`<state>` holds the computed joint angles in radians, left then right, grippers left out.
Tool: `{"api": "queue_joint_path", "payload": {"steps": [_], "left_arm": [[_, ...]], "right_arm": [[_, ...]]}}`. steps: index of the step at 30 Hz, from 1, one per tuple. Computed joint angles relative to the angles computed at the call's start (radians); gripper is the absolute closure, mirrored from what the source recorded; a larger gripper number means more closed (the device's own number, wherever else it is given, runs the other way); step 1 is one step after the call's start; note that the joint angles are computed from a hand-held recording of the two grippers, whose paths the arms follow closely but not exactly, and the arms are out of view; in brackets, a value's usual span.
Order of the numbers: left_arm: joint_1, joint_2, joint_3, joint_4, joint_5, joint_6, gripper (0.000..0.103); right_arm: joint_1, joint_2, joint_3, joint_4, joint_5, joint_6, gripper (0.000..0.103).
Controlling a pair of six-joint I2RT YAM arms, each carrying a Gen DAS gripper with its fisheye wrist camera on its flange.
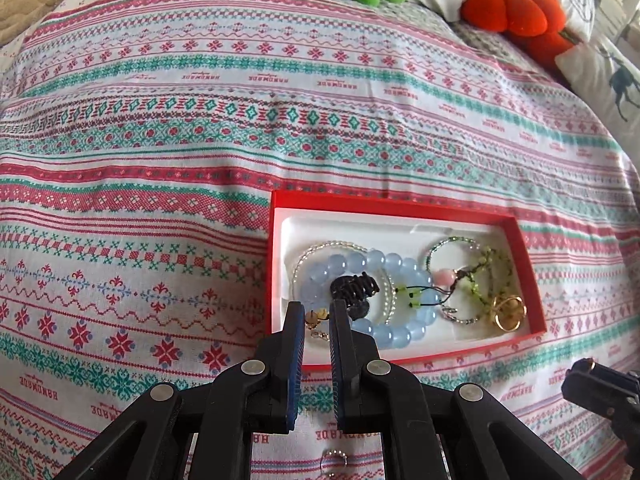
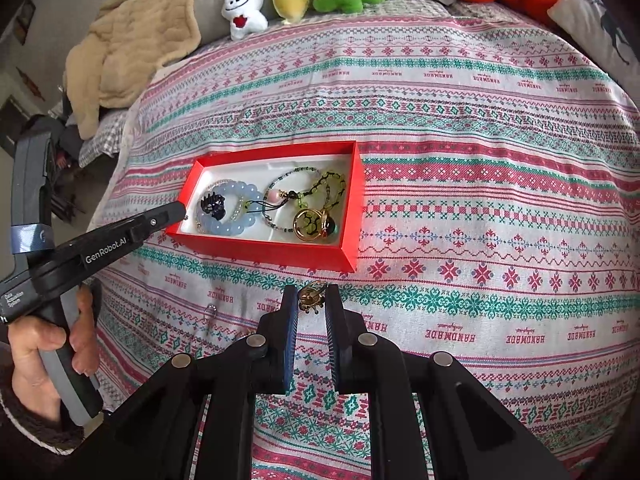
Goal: Organize jewelry
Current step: 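Carry both held earrings over the red box and release them inside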
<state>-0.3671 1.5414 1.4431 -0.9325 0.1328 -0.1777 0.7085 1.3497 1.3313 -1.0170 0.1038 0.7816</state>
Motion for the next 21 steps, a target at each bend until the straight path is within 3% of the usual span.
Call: {"api": "queue_joint_path", "payload": {"steps": [5,10,21], "left_arm": [[-0.008,0.004,-0.021,0.013,-0.021,-0.019,0.095],[-0.005,-0.046,-0.059,0.035,-0.018,-0.015,0.080],[0.018,-0.211,-0.205,0.056,0.001,0.000,0.061]], "right_arm": [[-0.020,-0.011,-0.007,0.000,-0.008,-0.001,0.089],[-0.034,-0.001,-0.002,0.009,-0.021,-0.011,0.089],[-0.079,0.104,0.068,0.070,-0.071,-0.031,0.089]]}}
